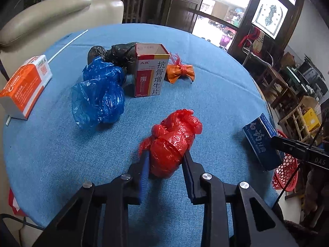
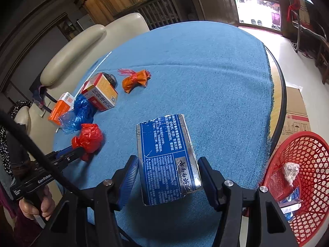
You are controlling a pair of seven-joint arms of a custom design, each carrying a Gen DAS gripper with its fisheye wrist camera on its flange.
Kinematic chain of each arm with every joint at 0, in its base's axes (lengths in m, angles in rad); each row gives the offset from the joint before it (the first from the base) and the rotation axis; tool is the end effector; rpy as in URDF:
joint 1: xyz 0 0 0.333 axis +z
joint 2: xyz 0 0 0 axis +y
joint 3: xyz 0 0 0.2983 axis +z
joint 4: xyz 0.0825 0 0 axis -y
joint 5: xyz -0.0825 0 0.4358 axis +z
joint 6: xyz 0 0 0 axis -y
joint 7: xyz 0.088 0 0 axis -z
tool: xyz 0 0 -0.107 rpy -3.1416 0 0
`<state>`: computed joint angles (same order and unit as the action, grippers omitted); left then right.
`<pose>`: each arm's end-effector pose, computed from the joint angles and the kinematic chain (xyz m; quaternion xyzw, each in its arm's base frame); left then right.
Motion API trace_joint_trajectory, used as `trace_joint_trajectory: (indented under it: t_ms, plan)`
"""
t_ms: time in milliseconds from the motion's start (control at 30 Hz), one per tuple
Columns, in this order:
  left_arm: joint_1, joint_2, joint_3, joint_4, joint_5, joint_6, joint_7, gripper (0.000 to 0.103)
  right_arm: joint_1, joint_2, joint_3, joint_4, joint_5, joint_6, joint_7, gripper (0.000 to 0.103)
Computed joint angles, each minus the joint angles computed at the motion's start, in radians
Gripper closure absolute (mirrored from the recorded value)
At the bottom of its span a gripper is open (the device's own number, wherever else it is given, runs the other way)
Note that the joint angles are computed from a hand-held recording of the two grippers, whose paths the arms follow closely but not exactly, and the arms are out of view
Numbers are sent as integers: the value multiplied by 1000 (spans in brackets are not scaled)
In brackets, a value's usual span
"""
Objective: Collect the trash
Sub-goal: 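Lift the red bag with the left gripper while the right holds the blue box, then carry the red bag and blue box toward the red basket with both grippers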
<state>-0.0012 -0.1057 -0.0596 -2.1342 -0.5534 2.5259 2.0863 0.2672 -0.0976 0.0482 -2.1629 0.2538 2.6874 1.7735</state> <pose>0.6049 -0.0322 0.4663 -0.6004 0.7357 -0.2994 0.0928 0.5815 0.1818 0.4671 -0.6441 0.6969 -0.0788 0.3056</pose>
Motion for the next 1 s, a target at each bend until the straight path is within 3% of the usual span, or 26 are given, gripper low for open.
trace_joint_trajectory:
  t_ms: [500, 767, 1000]
  plan:
    - [-35, -117, 3, -56, 48, 46, -89, 71, 14, -60, -2, -62, 4, 94, -11, 41]
    - [-81, -225, 15, -119, 76, 135, -109, 71, 46, -122, -17, -124, 56, 190, -63, 40]
    - [-114, -294, 18, -167, 147, 208, -142, 71, 69, -172, -21, -159, 62, 216, -79, 40]
